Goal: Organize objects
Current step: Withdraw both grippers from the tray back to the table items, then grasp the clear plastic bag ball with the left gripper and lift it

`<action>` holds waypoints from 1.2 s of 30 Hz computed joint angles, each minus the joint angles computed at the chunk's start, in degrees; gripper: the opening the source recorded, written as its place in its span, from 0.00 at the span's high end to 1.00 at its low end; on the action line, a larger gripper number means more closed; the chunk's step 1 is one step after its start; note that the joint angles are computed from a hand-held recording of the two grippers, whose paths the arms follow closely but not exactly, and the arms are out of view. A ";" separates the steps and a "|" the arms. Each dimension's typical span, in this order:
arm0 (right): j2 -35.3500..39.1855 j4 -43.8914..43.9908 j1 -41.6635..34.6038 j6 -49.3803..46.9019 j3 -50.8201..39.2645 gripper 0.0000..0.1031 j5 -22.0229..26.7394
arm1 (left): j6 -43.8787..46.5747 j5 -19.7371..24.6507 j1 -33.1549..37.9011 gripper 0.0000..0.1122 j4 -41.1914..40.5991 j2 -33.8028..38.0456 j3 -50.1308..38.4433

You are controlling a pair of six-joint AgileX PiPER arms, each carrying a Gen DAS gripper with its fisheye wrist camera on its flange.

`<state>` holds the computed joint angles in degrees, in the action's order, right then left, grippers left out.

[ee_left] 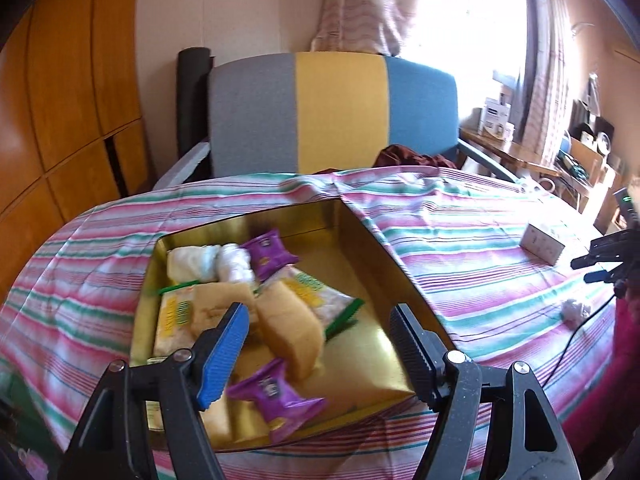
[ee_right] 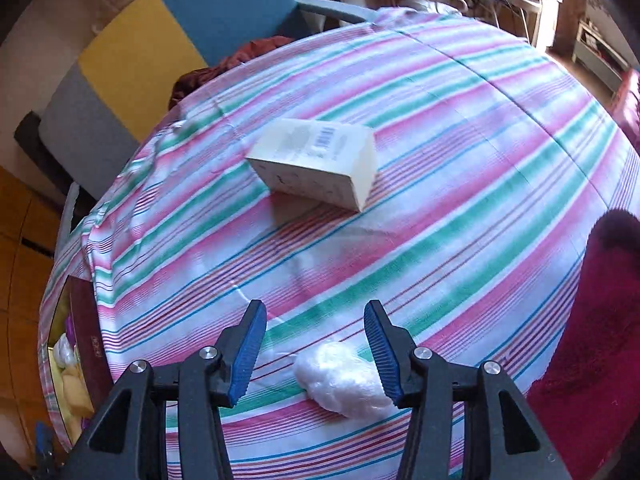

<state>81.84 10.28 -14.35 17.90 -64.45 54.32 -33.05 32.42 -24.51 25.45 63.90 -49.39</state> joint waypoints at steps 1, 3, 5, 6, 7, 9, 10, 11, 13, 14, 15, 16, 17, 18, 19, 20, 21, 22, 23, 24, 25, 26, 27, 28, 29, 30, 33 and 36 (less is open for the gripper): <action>0.71 1.06 -0.72 -0.40 0.39 0.50 0.67 | -0.19 -0.02 -0.56 0.34 0.23 0.39 -0.34; 2.13 1.21 -0.44 -0.25 0.71 0.50 2.34 | -0.90 0.12 -1.79 0.34 1.13 1.10 -1.06; 2.40 -0.58 0.70 1.79 1.40 0.50 3.07 | -0.74 0.08 -2.53 0.33 1.35 2.08 -2.10; 2.38 -0.37 0.79 1.88 1.47 0.50 3.46 | -0.98 -0.05 -2.92 0.33 1.56 2.55 -2.54; 2.11 0.20 0.84 1.56 1.62 0.48 3.39 | -1.07 -0.23 -3.34 0.33 1.61 3.03 -3.06; 2.42 2.11 1.10 -0.15 1.54 0.44 4.04 | -0.96 -0.43 -4.18 0.33 1.75 3.95 -4.05; 3.10 5.97 0.52 -3.50 1.83 0.45 4.51 | -1.10 -0.56 -4.78 0.33 1.94 4.43 -4.57; 3.64 11.69 -0.93 -8.23 2.97 0.44 4.49 | -0.96 -0.75 -5.27 0.33 1.87 4.93 -5.09; 4.82 23.15 -2.11 -15.26 3.68 0.45 6.46 | 0.11 -0.99 -6.14 0.33 1.09 6.07 -6.41; 5.25 28.81 -2.91 -19.42 4.55 0.45 6.76 | 1.01 -1.11 -6.62 0.33 0.32 6.75 -7.12; 5.24 32.17 -2.70 -22.06 5.18 0.45 6.04 | 2.24 -1.14 -6.99 0.33 -0.76 7.42 -7.85; 4.77 33.24 -1.97 -23.06 5.59 0.45 4.57 | 3.39 -1.23 -7.25 0.33 -1.76 8.20 -8.63; 4.24 32.02 -0.76 -22.11 5.00 0.45 3.10 | 4.17 -1.25 -7.72 0.33 -2.43 9.03 -9.45; 3.87 31.31 -0.18 -21.65 4.64 0.45 2.10 | 4.81 -1.24 -8.20 0.33 -2.97 9.81 -10.26; 3.38 30.89 0.08 -21.29 4.43 0.45 1.21 | 5.35 -1.29 -8.65 0.33 -3.42 10.53 -10.96; 3.10 30.37 0.07 -21.14 4.21 0.45 0.25 | 6.25 -1.44 -9.06 0.33 -4.14 11.46 -11.76; 2.52 29.06 0.26 -20.65 4.13 0.45 -1.16 | 6.65 -1.42 -9.59 0.33 -4.42 12.44 -12.57; 1.39 26.72 0.71 -19.62 4.37 0.45 -3.01 | 7.12 -1.44 -10.03 0.33 -4.86 13.43 -13.30; 0.33 23.66 1.35 -18.13 4.60 0.45 -5.01 | 8.41 -1.53 -10.32 0.33 -6.20 14.48 -14.07; -0.01 19.89 1.68 -16.55 4.19 0.45 -7.00 | 9.73 -1.60 -10.72 0.33 -7.68 15.47 -14.76; -0.73 16.80 2.20 -15.01 4.74 0.44 -9.07 | 11.10 -1.76 -11.12 0.33 -9.16 16.55 -15.45; -0.63 14.74 2.02 -14.22 4.79 0.44 -10.76 | 12.24 -1.72 -11.59 0.33 -10.32 17.84 -16.35; -1.34 12.35 2.21 -12.28 5.62 0.44 -12.25 | 13.14 -1.45 -12.06 0.33 -11.35 19.18 -17.33; -1.61 11.69 1.52 -11.42 5.87 0.44 -12.67 | 14.21 -1.09 -12.46 0.33 -12.72 20.43 -18.37; -2.11 12.81 0.51 -11.93 6.29 0.44 -13.42 | 16.45 -1.06 -12.41 0.33 -15.34 21.83 -19.26; -2.89 13.68 -0.26 -12.34 6.94 0.44 -14.78 | 18.85 -0.72 -12.40 0.33 -18.45 23.42 -20.44; -4.37 14.40 -2.11 -12.76 7.69 0.44 -15.66 | 26.69 1.28 -11.75 0.34 -29.63 28.05 -24.04; -4.43 17.50 -3.90 -14.10 8.20 0.44 -15.34 | 30.75 3.74 -11.81 0.34 -36.17 32.79 -28.27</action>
